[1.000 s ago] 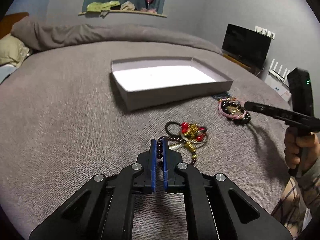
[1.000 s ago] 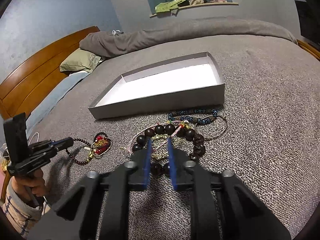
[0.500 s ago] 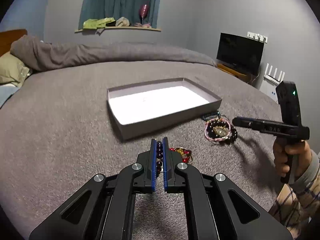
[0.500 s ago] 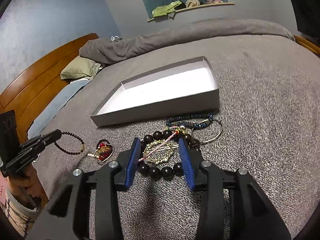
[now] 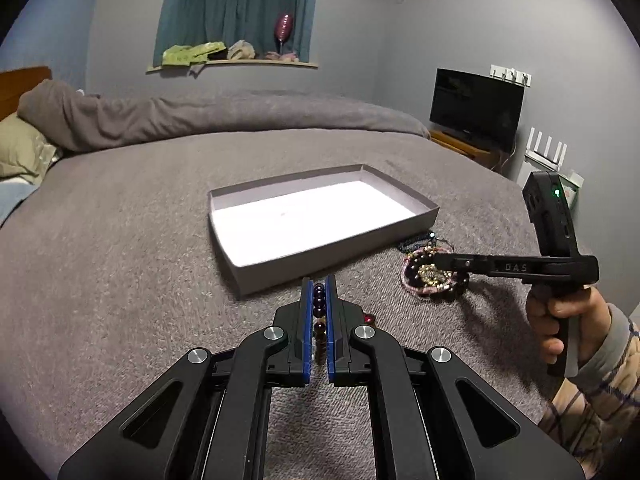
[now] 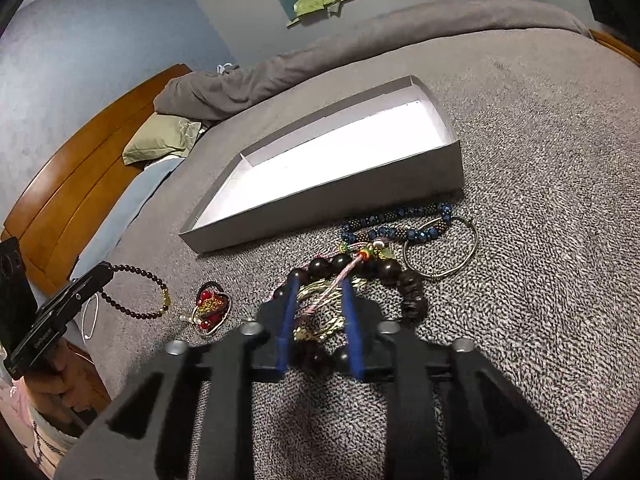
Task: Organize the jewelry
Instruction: 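Carry both held bracelets over the white box with both tools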
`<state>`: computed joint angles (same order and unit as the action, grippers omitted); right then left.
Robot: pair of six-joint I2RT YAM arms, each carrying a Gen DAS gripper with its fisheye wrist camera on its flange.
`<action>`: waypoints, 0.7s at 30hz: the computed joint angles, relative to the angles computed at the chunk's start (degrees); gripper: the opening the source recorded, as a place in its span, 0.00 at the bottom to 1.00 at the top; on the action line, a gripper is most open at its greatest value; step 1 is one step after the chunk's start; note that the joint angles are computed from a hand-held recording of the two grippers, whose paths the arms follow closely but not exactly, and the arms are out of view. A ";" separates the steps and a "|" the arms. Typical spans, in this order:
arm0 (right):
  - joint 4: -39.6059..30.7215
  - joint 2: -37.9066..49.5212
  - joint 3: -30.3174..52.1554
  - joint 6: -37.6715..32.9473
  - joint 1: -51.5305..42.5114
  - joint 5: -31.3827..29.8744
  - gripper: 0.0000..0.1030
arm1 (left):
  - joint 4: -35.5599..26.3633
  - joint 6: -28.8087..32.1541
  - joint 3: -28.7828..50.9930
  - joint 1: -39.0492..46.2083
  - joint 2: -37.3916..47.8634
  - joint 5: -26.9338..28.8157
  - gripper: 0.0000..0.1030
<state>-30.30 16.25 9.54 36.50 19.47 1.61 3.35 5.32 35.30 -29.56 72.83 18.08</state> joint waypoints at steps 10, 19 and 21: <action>-4.23 -4.06 4.90 -1.33 2.12 2.53 0.03 | -0.29 -0.27 1.69 -1.17 0.08 -0.67 0.06; -5.42 -1.39 12.85 -6.20 0.03 2.28 0.03 | -1.92 0.18 6.67 -2.58 1.42 -1.07 0.06; -4.51 0.49 13.91 -8.44 -3.19 0.08 0.03 | -2.04 0.06 8.13 -2.75 2.44 -0.88 0.06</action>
<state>-34.81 16.75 23.45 28.06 16.28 1.69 1.31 5.38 43.43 -32.31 75.27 17.20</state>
